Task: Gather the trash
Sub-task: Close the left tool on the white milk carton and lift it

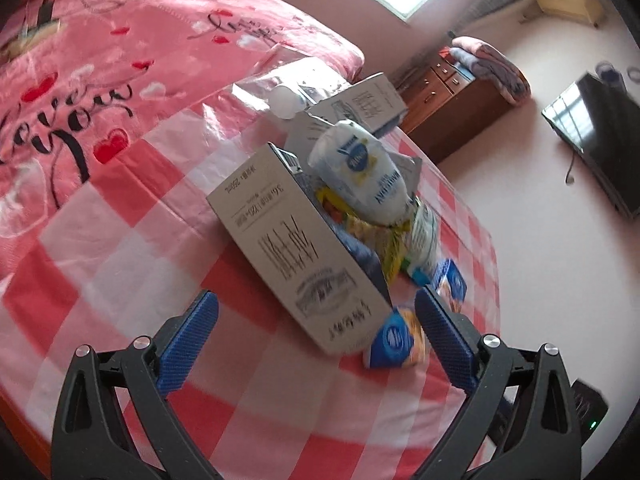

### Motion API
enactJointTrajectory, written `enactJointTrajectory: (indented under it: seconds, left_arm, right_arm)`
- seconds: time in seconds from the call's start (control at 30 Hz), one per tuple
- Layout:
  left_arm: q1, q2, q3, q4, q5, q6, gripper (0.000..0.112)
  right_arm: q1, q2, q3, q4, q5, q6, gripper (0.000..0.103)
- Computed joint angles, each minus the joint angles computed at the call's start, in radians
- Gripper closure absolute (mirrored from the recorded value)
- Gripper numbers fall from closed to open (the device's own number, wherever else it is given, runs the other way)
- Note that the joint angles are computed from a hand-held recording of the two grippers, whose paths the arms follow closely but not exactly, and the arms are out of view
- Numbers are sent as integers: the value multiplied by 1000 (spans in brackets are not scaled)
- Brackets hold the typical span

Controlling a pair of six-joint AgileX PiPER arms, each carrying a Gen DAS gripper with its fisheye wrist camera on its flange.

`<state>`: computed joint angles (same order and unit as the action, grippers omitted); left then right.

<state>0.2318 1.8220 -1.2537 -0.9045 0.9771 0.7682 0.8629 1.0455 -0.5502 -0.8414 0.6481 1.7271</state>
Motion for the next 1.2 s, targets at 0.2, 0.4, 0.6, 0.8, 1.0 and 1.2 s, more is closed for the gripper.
enactJointTrajectory:
  seconds: [0.2,0.4,0.6,0.8,1.0,1.2]
  left_arm:
    - [-35,108,-118,17,7,-93,19]
    - [-59,146,-154,20,-24,-124,20]
    - [-70,150,-161,28,-49,-128,25]
    - [-78,135,-131,15,-85,-116,36]
    - [-74,126,-106,-4,-93,-103,42]
    - [-83,105,-77,7,-110,-74,42]
  right_arm:
    - [-141,79,-5,14,-200,-59,4]
    - [-171,213,-77,16,-256,-132,5]
    - [-177,332,-152,10,-263,-176,5]
    - [-198,415,-217,62,-270,-257,6]
    - [-184,495,-304,81,-191,-327,8]
    - [-156,591,-410,70,-73,-373,13]
